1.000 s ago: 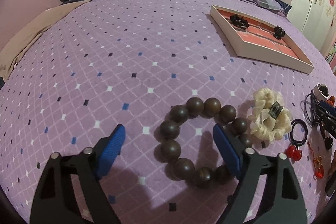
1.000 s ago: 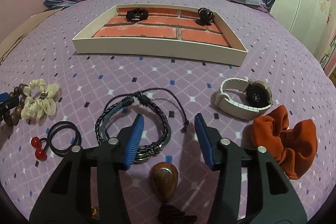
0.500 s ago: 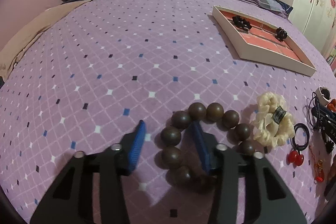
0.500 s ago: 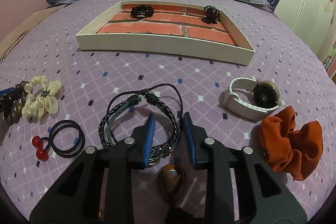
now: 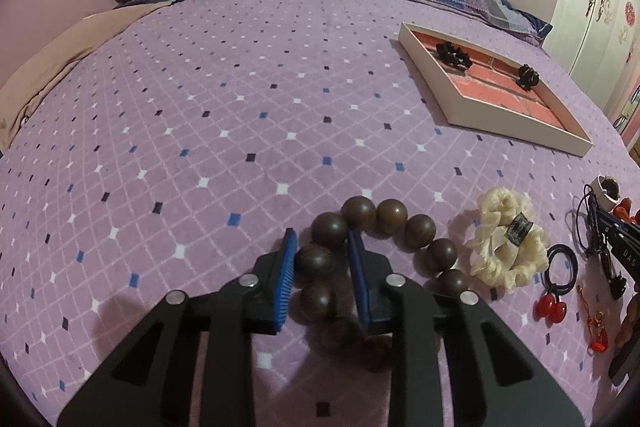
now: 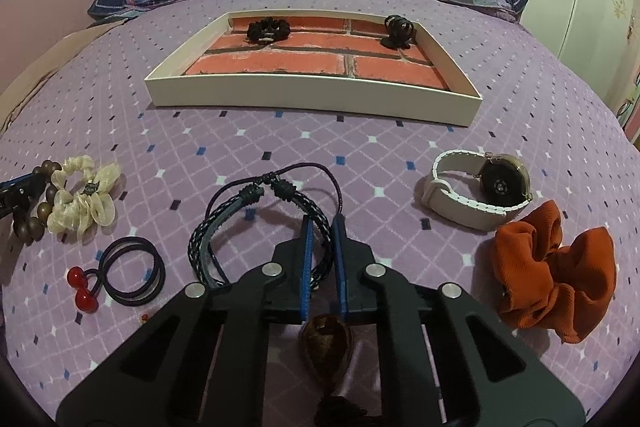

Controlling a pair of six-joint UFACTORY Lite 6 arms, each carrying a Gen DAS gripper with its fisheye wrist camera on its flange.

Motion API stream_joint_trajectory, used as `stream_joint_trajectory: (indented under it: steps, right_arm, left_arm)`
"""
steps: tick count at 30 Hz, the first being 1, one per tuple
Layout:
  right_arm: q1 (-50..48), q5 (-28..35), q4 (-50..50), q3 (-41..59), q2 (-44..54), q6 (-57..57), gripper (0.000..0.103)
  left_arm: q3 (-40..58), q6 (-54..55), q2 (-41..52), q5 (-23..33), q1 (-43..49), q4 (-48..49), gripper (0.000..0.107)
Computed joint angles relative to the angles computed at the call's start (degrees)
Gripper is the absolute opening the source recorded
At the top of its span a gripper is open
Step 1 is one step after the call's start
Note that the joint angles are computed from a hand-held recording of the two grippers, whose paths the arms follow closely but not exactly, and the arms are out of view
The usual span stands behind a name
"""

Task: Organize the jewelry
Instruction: 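Grasp the brown bead bracelet with the left tool while the right tool grasps the black leather bracelet, then place the bead bracelet in the tray with the left tool while the right tool places the leather bracelet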

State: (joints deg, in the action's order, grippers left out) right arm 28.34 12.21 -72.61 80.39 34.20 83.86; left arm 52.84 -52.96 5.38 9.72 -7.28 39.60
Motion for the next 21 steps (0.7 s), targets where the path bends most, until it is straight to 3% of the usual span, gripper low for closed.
stream_joint_trajectory:
  steps: [6,12,14,21]
  right_arm:
    - [-0.2,-0.8,-10.2,-2.3,-2.0,10.7,0.008]
    - [-1.0,-3.0,-24.0,-3.6,-3.5,24.2,0.008]
    - [-1.4,-3.7,-28.4,-3.4,-3.6,28.4,0.008]
    - [-3.1,-6.2,-37.4,-1.1,-3.3,35.7,0.008]
  left_arm:
    - [-1.8,-14.3,-2.9,1.1,-2.1,13.7,0.025]
    - [-4.1,-32.3,-8.0,7.2,-6.6,31.2,0.025]
    - [-3.9,-34.8,-8.5,8.6,-7.6,33.1,0.019]
    - [0.1,-34.1,-6.3,11.6,-9.7,31.1,0.019]
